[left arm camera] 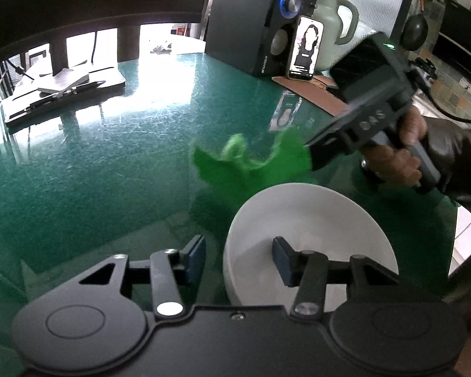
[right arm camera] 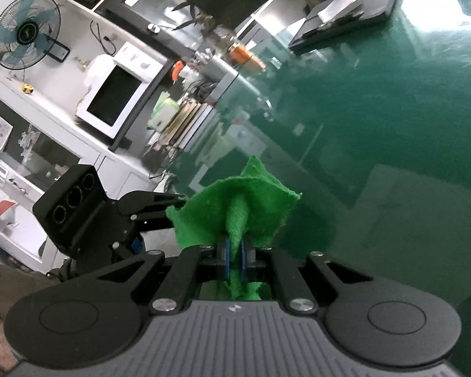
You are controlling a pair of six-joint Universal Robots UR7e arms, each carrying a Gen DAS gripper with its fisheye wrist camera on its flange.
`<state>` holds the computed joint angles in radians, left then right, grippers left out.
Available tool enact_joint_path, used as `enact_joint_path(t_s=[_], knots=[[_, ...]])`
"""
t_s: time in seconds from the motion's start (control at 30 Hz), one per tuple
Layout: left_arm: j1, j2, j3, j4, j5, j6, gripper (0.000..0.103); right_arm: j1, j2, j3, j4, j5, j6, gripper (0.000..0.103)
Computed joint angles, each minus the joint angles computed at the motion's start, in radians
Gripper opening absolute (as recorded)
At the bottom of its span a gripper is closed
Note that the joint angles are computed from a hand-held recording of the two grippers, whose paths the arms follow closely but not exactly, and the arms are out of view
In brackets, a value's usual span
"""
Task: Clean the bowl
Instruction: 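Roll the left tool to turn the bowl while the right tool wipes its outside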
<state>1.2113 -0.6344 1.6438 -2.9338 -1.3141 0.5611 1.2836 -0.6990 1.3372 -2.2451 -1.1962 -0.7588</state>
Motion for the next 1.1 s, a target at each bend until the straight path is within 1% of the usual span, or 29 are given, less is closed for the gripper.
enact_joint_path(t_s=[0.03,0.1,0.17,0.23,0.3,0.33,0.43,0.47,0.5,0.53,0.63,0.8,0.93,1.1], knots=[[-0.005,-0.002,0.009,-0.014,0.015,-0.002,0.049,-0.004,-0.012,0.018,-0.018,0.002,0.001,0.008],[-0.012,-0.011,0.033,-0.043,0.033,-0.009,0.054,-0.010,-0.026,0.047,-0.052,0.012,0.006,0.008],[-0.016,-0.022,0.056,-0.068,0.041,-0.021,0.062,-0.017,-0.039,0.075,-0.091,0.021,0.014,0.008],[-0.022,-0.031,0.080,-0.107,0.059,-0.030,0.068,-0.022,-0.045,0.092,-0.118,0.031,0.022,0.008],[-0.026,-0.040,0.100,-0.139,0.069,-0.038,0.070,-0.024,-0.046,0.100,-0.131,0.034,0.026,0.008],[-0.027,-0.042,0.107,-0.152,0.075,-0.040,0.069,-0.024,-0.047,0.104,-0.137,0.036,0.029,0.008],[-0.032,-0.040,0.105,-0.141,0.097,-0.035,0.034,-0.024,-0.047,0.112,-0.146,0.035,0.030,0.008],[-0.033,-0.038,0.103,-0.132,0.105,-0.032,0.026,-0.023,-0.047,0.114,-0.148,0.035,0.030,0.008],[-0.031,-0.041,0.100,-0.118,0.093,-0.028,0.019,-0.023,-0.046,0.115,-0.149,0.035,0.031,0.008],[-0.030,-0.042,0.098,-0.110,0.086,-0.019,0.018,-0.022,-0.046,0.113,-0.147,0.034,0.032,0.008],[-0.026,-0.039,0.092,-0.106,0.076,0.007,0.018,-0.019,-0.041,0.104,-0.140,0.026,0.037,0.008],[-0.005,-0.038,0.060,-0.051,0.026,0.041,0.018,-0.004,-0.018,0.064,-0.113,-0.002,0.041,0.008],[0.010,-0.034,0.034,-0.002,-0.011,0.048,0.021,0.026,0.042,-0.030,-0.040,-0.036,0.034,0.009],[0.019,-0.032,0.021,0.021,-0.034,0.043,0.021,0.066,0.130,-0.161,0.082,-0.038,0.001,0.008]])
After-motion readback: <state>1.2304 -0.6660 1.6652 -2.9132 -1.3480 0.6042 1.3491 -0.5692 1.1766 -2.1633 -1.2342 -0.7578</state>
